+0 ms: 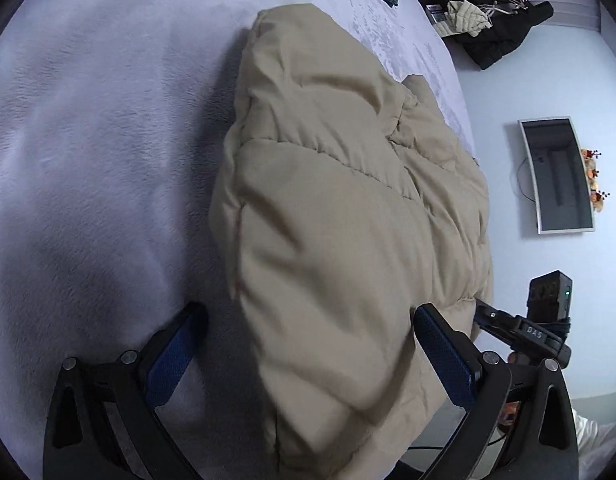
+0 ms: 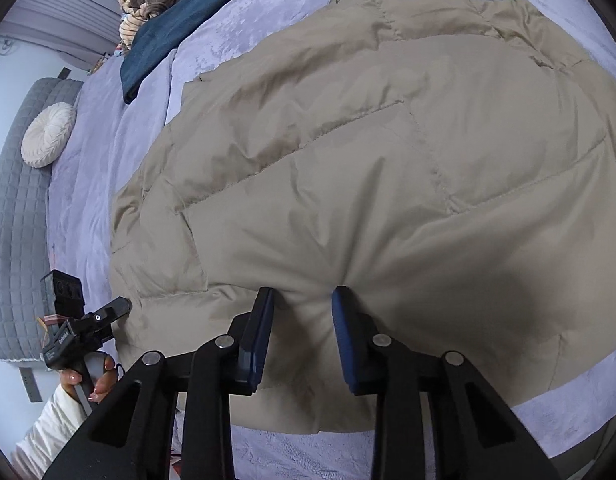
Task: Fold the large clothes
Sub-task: 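Grasp the jacket edge with the left tool and lift it while the right tool grasps the hem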
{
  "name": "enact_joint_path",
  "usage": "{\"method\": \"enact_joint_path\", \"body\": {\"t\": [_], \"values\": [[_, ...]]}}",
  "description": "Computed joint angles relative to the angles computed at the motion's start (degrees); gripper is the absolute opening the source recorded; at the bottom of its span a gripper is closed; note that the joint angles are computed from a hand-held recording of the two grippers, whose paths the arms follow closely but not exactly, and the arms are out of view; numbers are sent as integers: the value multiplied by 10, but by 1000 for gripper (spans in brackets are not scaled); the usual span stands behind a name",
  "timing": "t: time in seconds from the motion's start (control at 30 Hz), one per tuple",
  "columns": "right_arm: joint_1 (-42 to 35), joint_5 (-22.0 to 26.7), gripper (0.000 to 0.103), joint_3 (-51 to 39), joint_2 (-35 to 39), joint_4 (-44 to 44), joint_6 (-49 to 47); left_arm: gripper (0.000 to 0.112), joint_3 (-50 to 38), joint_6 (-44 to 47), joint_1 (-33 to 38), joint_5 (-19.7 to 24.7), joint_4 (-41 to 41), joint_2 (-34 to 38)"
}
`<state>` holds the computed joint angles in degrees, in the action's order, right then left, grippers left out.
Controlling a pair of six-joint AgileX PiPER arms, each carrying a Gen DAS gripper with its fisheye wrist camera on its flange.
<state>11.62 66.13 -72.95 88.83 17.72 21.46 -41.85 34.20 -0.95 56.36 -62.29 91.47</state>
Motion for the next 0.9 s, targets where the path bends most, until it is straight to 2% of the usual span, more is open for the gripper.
{"method": "enact_joint_path", "body": {"t": [0.13,0.2,0.27,0.3,0.4,0.57,0.73,0.9], "values": [[-1,-14,31,17,-3,-1,-4,103,-33,55,-9,47,-59,55],[1,-17,31,22,-5,-5,-1,102,-55,51,-34,46,-49,64],[3,-17,31,22,-4,-9,3,68,-72,42,-57,32,-28,61],[5,-17,31,21,-2,-11,7,33,-78,52,-56,49,-40,70],[11,-11,31,12,3,-18,17,28,-84,25,-62,37,-41,44],[17,11,31,-9,12,-26,19,28,-96,-41,-79,20,-7,-12],[6,32,32,-43,-3,-18,-1,28,-115,-127,-104,5,68,-54],[-19,12,29,-93,19,-29,-58,28,-185,-272,-159,7,171,-94]]}}
